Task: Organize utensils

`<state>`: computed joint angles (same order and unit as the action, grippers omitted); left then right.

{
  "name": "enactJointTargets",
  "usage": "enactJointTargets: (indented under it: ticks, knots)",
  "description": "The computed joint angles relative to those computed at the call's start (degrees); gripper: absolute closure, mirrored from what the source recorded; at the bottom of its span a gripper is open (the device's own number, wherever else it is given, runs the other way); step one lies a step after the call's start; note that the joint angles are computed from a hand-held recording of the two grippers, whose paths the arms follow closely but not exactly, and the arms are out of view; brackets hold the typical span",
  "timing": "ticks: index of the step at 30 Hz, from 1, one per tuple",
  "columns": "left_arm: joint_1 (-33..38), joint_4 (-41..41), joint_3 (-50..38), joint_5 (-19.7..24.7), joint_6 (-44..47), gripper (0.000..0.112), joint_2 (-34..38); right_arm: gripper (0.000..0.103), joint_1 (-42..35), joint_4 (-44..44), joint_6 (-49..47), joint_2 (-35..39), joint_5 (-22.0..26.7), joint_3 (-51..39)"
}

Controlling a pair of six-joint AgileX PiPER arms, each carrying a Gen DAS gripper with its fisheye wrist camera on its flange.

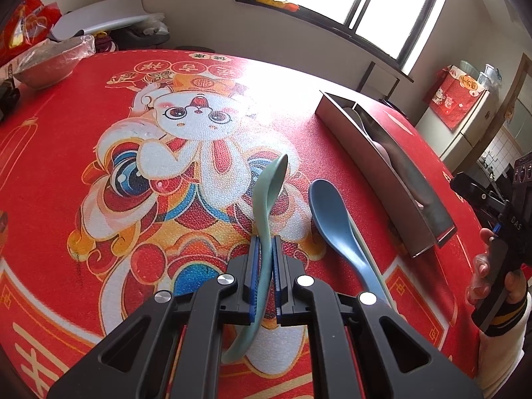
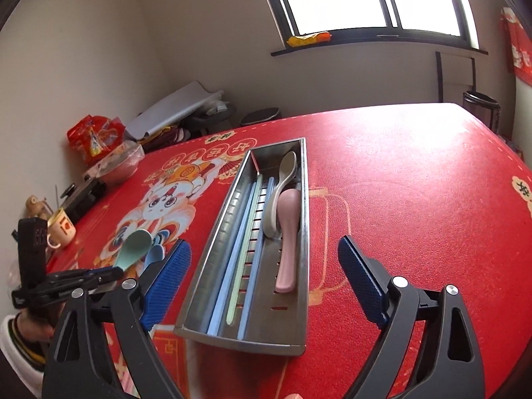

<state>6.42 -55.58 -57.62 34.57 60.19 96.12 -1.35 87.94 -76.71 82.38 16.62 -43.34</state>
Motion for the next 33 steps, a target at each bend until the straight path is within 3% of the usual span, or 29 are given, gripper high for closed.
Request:
enactJointTargets:
  ticks: [6, 14, 20, 26, 29, 33]
  knots:
    - [-0.27, 5.19, -2.95, 1.22, -9.66, 0.105, -0.43, 0.016, -4.86, 10.22, -5.82, -1.32, 2.91, 2.62]
    - [-10.42, 13.88, -12.65, 2.24, -25.48, 0.105, 0.07, 0.016, -7.29, 6.91, -0.04, -0.77, 4.51, 1.94]
    - [-22.05, 24.17, -30.3, 3.87, -46.74, 0.105, 10.66, 0.016, -10.77, 3.39, 3.63, -0.33, 7.32, 1.54]
    - [-29.21, 37.91, -55.04, 13.39, -67.6, 0.105, 25.8, 0.016, -14.48, 3.46, 4.78, 0.87, 10.53, 1.34]
    - [-30.11, 40.71, -64.6, 18.3, -73.49, 0.105, 32.02, 0.016, -15.77, 3.53, 5.06, 1.31, 11.7, 1.15]
    - [-30.22, 41.92, -71.04, 21.34, -77.29, 0.105, 36.73, 0.016, -16.99, 3.53, 5.75, 1.92, 13.16, 0.78]
